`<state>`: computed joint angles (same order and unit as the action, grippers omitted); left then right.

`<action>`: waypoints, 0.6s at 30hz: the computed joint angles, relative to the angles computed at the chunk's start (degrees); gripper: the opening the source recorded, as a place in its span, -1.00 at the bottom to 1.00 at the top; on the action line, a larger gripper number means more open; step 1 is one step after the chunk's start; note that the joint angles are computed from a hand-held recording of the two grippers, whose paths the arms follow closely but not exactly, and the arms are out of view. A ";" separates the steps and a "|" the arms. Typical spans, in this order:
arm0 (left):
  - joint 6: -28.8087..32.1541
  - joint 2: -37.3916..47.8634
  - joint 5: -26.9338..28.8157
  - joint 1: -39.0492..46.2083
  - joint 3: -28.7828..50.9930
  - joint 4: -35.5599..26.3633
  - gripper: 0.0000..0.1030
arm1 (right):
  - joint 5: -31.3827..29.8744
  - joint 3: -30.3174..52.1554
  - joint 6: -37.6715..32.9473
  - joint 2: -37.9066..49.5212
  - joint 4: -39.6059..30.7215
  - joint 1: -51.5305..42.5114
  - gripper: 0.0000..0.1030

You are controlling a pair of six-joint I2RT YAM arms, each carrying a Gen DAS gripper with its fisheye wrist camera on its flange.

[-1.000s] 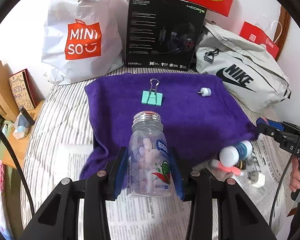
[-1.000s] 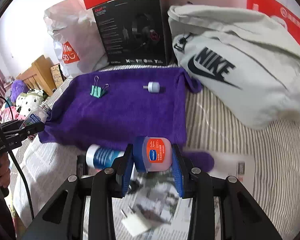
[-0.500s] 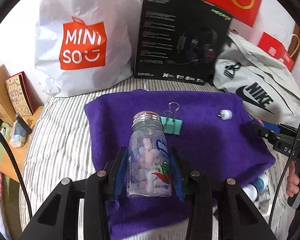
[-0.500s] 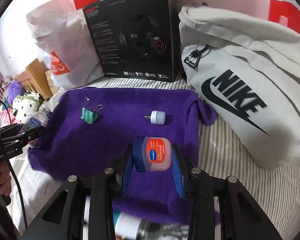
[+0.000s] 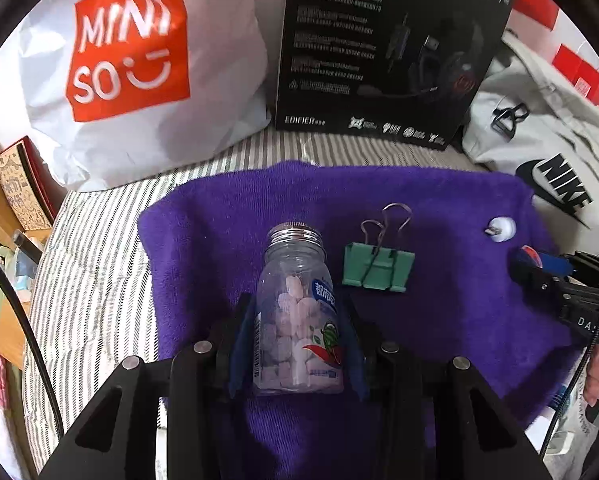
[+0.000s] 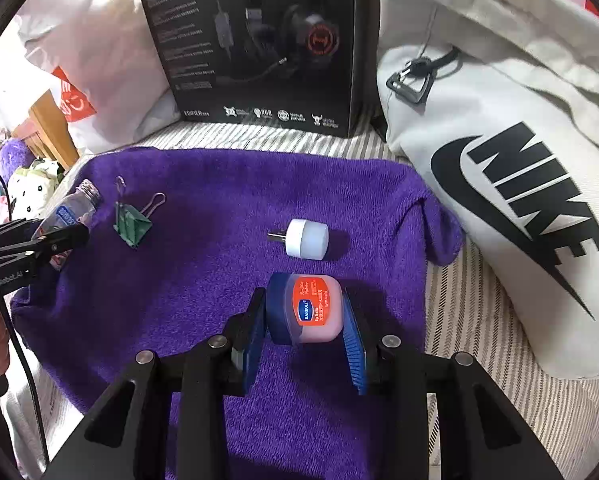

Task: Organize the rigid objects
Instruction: 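Carry pill bottle and Vaseline jar onto the towel and open both grippers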

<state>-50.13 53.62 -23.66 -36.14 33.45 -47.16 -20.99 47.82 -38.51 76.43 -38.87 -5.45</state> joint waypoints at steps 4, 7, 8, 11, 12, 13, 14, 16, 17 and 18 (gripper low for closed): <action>1.09 2.87 -0.20 0.20 0.54 0.38 -0.25 | 1.35 -0.29 1.03 2.27 1.84 0.68 -0.29; 1.22 4.28 -0.91 -0.13 0.73 0.89 -0.25 | 1.45 -0.64 0.95 2.40 2.69 1.03 -0.29; 1.72 4.87 -0.89 0.15 0.93 1.21 -0.25 | 1.68 -0.80 0.74 2.35 2.97 1.24 -0.29; 2.38 4.93 -0.54 0.72 0.87 1.57 -0.24 | 1.91 -1.38 0.38 2.25 3.97 1.42 -0.29; 2.59 4.64 -0.51 0.74 0.69 1.61 -0.24 | 1.91 -1.52 0.09 2.26 4.24 1.42 -0.29; 2.62 4.22 -0.41 0.71 0.42 1.70 -0.24 | 1.79 -1.52 -0.14 2.41 4.34 1.31 -0.29; 2.59 3.89 -0.21 0.70 0.23 1.77 -0.23 | 1.69 -1.36 -0.28 2.64 4.29 1.25 -0.29; 2.28 3.14 -0.21 -0.04 -0.20 1.53 -0.18 | 1.41 -0.82 -0.44 3.24 3.90 1.21 -0.26; 1.81 2.76 -0.21 -0.55 -0.30 1.09 -0.16 | 0.48 -0.44 -1.18 3.57 3.08 0.72 -0.15; 1.23 2.45 -0.16 -1.09 -0.32 0.59 -0.10 | -0.39 -0.22 -2.03 3.79 2.39 0.35 -0.04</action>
<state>-48.90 56.06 -23.81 -37.22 33.13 -46.57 -21.38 47.60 -40.54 80.22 -36.47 -5.10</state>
